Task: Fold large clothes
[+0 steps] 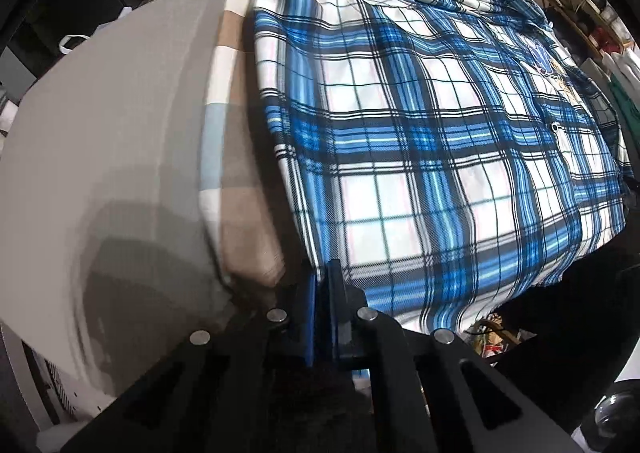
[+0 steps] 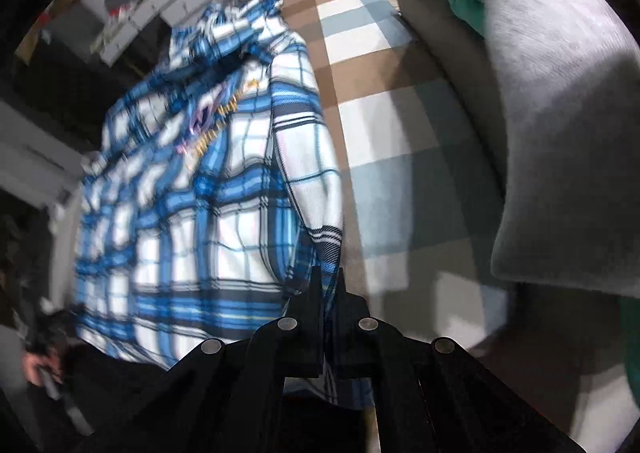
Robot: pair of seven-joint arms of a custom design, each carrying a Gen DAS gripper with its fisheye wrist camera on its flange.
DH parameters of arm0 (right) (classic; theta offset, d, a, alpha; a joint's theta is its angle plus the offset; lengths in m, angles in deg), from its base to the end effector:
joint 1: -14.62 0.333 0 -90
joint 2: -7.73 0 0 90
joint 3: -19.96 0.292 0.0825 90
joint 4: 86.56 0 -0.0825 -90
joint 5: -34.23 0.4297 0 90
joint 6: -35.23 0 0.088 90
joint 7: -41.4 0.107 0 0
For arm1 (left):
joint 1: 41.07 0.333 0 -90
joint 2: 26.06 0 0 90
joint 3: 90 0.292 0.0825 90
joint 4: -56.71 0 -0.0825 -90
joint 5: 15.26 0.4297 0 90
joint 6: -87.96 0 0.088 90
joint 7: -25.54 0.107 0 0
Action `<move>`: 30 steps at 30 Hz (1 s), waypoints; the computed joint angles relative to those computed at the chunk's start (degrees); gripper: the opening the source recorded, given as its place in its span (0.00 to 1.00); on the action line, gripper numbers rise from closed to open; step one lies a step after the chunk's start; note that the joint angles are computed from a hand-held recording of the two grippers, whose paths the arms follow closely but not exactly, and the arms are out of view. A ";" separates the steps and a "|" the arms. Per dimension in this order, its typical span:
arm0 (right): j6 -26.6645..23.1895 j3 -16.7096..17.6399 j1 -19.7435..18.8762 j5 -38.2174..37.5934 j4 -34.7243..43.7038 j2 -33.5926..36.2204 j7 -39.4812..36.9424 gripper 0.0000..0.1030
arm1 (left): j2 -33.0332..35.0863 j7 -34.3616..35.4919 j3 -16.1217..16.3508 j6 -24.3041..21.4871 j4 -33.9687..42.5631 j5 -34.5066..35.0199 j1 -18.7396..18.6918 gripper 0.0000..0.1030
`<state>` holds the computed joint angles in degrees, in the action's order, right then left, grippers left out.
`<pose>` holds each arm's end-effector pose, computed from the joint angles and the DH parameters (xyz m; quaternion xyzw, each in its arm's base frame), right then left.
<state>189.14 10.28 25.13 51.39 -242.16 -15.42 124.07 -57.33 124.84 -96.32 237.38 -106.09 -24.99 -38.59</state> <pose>0.4540 0.0032 0.3334 -0.6544 0.7249 -0.0504 0.2090 0.4114 -0.0170 0.3264 -0.6663 0.7289 -0.1228 0.0987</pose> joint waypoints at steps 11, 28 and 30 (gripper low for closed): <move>2.88 0.29 3.06 -10.59 -2.09 -9.50 0.02 0.59 | -19.07 4.77 3.37 -1.65 -2.50 -8.50 -4.27 0.76; -11.47 -8.71 15.73 2.12 65.90 51.50 -3.83 0.66 | 26.25 9.26 1.02 7.77 27.10 -18.93 -8.24 0.99; -16.93 -11.72 17.66 2.49 73.03 57.50 -6.22 0.23 | 25.52 7.92 0.44 8.50 26.28 -16.05 -6.83 0.99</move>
